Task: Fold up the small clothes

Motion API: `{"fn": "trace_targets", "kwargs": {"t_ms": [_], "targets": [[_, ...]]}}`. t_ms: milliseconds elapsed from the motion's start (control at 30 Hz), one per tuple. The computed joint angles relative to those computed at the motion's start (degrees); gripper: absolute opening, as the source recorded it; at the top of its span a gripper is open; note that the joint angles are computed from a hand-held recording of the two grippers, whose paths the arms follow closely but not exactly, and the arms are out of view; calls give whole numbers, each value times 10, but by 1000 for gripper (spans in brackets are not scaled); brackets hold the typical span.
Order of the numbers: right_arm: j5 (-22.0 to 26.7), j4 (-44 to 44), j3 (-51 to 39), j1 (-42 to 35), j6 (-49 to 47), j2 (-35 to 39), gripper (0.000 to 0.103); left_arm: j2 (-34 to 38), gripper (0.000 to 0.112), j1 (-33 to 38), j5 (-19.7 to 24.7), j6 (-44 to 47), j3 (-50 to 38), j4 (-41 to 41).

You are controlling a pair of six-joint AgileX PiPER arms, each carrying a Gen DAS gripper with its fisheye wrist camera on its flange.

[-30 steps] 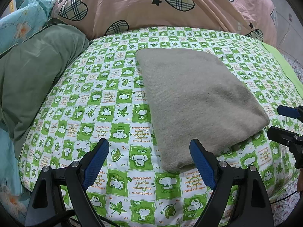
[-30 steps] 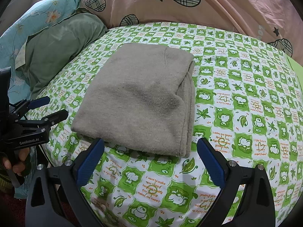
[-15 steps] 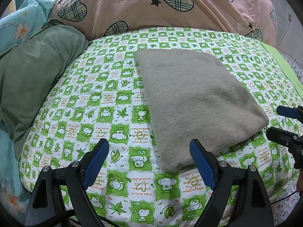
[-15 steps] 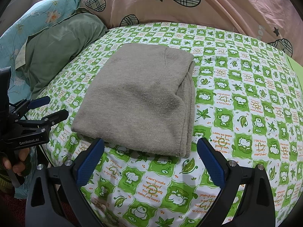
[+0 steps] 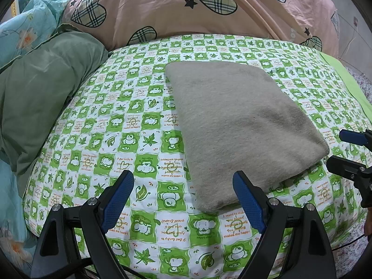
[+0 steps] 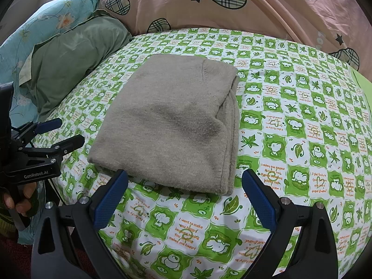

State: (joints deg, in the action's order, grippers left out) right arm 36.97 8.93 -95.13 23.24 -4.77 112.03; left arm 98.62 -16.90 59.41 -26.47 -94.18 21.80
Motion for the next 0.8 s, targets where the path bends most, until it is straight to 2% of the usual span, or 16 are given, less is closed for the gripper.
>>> {"fn": "trace_targets", "kwargs": {"t_ms": [467,800], "targets": [[54,-2,-116,-12,-8,58,98,29,87,15,-5,22,-45,-23],[69,-1,-156,-14,-14,82,98,56,87,23,-4,37,-85,-23]]}}
